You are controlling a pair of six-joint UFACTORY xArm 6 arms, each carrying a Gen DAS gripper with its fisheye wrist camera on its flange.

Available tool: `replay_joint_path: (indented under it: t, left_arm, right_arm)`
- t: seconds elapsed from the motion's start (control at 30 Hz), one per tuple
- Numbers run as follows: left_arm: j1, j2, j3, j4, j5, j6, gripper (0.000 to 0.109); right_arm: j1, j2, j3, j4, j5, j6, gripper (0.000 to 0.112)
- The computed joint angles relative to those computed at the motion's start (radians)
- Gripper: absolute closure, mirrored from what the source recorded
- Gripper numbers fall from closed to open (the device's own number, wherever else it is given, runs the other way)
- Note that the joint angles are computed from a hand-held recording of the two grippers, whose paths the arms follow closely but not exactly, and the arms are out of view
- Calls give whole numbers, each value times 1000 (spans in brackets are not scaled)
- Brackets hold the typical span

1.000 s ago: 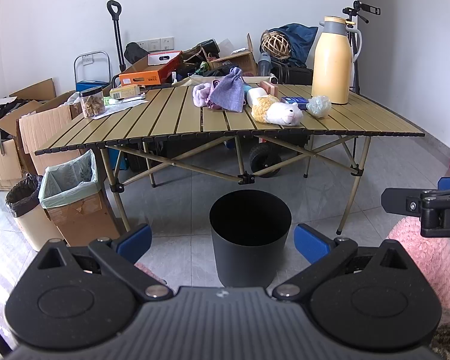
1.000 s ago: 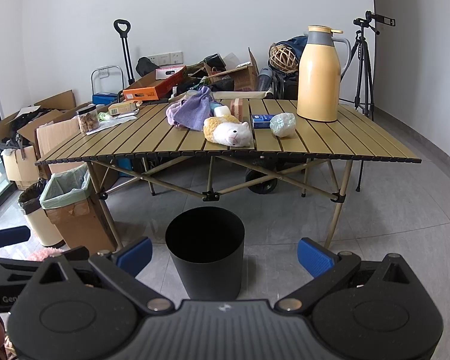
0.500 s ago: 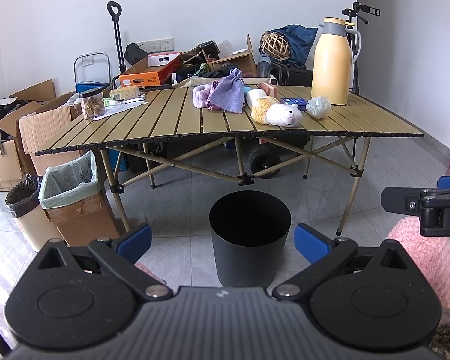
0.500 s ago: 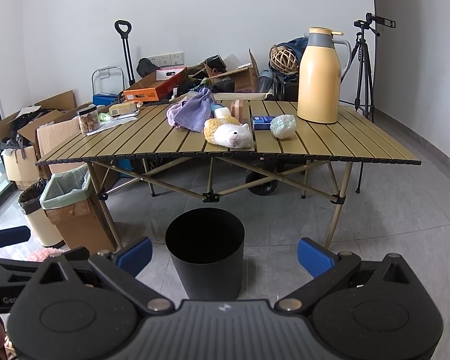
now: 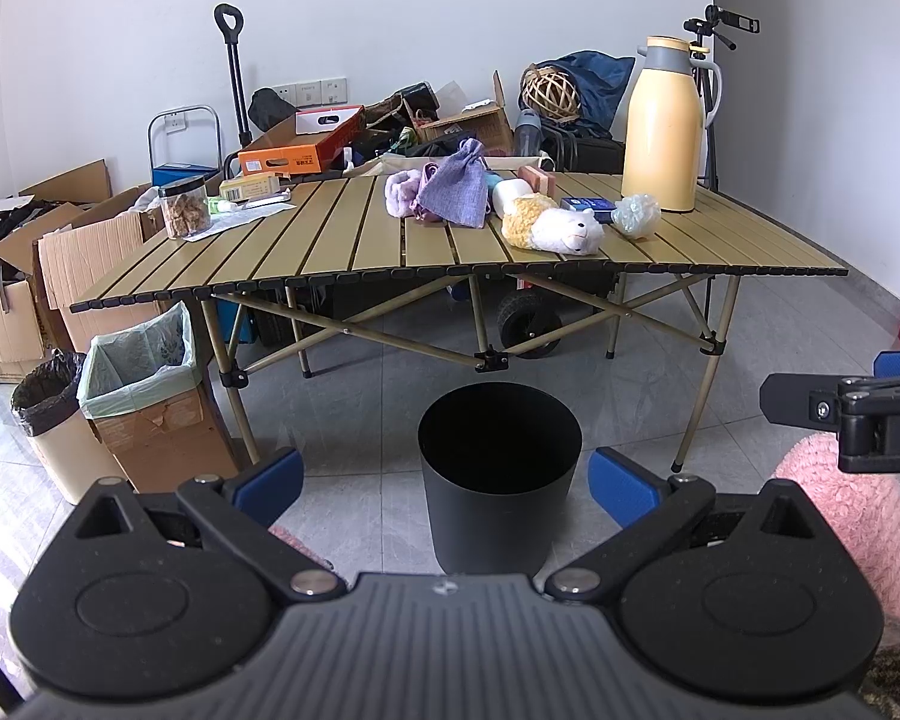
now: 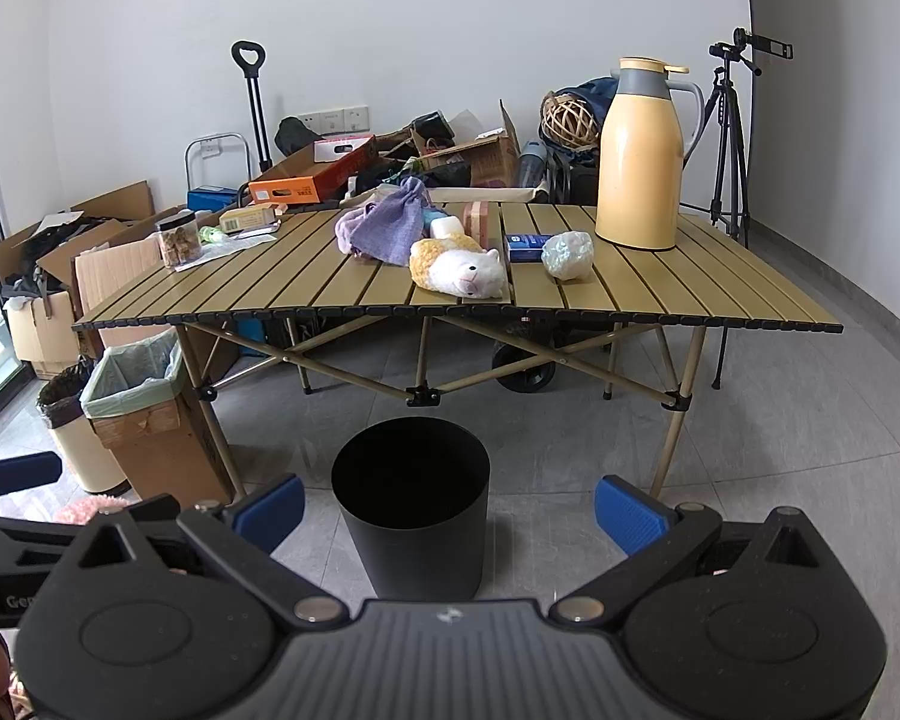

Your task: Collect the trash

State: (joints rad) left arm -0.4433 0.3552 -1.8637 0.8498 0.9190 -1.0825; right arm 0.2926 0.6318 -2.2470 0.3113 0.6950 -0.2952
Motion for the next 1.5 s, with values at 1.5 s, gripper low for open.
replay_joint_path:
  t: [1.5]
  left_arm:
    - [7, 35, -64, 27, 7, 3, 6]
  right_arm:
    - [6, 60, -104, 43, -4, -41, 9]
